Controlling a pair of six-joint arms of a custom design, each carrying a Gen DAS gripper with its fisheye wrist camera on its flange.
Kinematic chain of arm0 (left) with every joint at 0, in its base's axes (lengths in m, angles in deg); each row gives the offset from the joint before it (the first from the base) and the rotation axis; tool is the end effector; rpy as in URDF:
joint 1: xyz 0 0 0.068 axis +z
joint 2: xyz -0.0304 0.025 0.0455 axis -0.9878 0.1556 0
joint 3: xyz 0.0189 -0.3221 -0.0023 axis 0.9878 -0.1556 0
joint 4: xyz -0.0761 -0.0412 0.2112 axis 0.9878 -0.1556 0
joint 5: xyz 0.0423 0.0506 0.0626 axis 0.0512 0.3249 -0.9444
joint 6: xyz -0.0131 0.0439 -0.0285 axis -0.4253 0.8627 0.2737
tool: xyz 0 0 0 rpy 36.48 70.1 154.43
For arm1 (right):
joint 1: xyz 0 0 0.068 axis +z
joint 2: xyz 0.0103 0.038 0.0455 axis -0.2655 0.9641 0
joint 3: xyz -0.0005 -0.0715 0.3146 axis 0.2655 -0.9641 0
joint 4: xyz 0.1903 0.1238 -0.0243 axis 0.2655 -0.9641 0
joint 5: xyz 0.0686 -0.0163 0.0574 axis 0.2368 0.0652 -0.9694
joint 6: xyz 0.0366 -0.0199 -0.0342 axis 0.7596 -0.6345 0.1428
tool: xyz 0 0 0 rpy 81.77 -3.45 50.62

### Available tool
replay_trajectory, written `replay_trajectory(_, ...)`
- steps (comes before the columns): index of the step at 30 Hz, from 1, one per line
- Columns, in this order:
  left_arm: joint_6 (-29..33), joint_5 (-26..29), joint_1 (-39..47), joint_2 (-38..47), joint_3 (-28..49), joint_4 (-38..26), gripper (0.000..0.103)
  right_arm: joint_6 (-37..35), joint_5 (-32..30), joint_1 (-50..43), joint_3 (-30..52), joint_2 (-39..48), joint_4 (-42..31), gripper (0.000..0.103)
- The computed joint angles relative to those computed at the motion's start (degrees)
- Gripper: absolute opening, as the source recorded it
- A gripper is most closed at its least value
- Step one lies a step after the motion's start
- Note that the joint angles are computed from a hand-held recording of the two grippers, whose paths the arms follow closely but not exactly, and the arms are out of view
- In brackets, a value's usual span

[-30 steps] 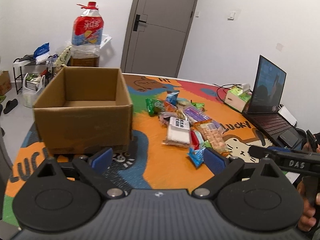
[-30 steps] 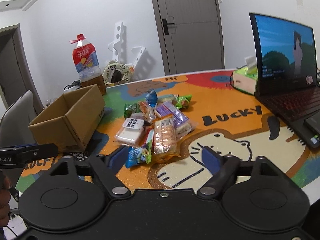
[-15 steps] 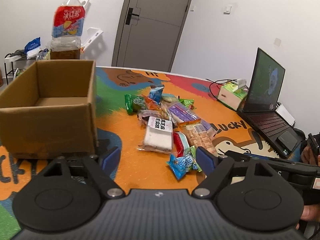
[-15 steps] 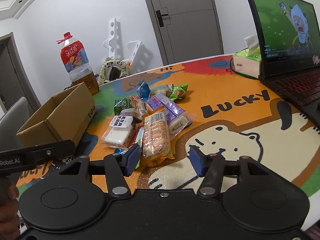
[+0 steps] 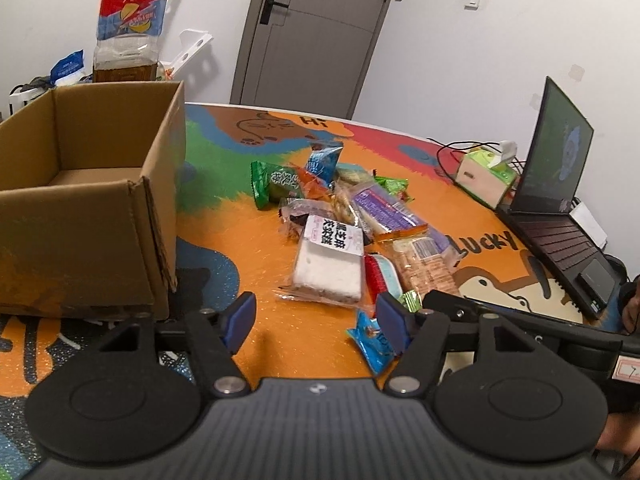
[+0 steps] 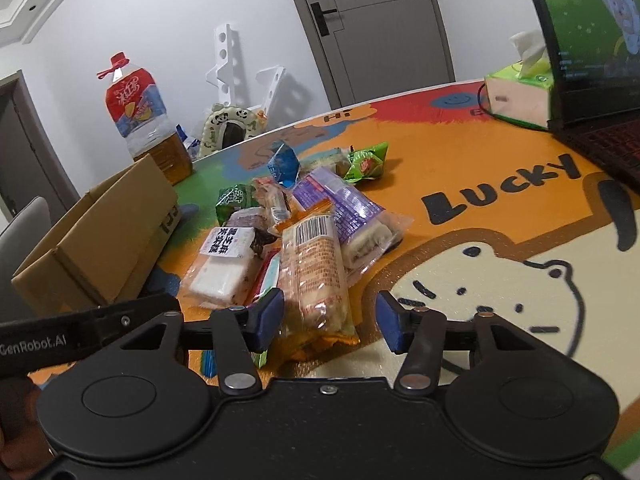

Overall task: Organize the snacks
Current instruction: 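Grasp the blue-green candy bag with left tool while right tool grasps biscuit roll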

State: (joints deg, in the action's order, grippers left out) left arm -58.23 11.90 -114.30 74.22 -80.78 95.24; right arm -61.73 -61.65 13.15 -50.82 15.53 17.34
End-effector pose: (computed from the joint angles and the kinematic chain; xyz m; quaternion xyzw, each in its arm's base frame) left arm 0.1329 -0.0713 0.1774 -0.0938 0.8906 -0.0890 0.4360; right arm 0.2084 0.1185 0.1515 -0.0942 0.8799 0.2414 0.3984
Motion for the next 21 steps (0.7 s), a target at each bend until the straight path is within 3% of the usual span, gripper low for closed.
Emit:
replay_trajectory(2,0.06,0.33,0.29,1.37,0.02,1.07,0.066,0.33,-2.24,-0.76,0.49,1.36,0.76,0.051)
replay_trajectory(4,-0.35,0.1,-0.05,2.54,0.16,1.84,0.066,0.11,-4.82,-1.84,0.44,2.18,1.64,0.037)
replay_trajectory(6,-0.89,-0.53,-0.82,3.66,0.46,2.31,0.066,-0.01,-6.19,-2.79,-0.69,2.6,3.62,0.036)
replay_trajectory(11,-1.89,-1.94,-3.87,7.87,1.16,4.72,0.066,0.34,-9.14,-5.69,-3.92,1.64,5.94,0.035)
replay_trajectory(21,-1.58,-2.28,-6.72,14.86,2.11,10.24,0.066,-1.13,-8.24,-9.87,-6.88,-2.73,3.89,0.035)
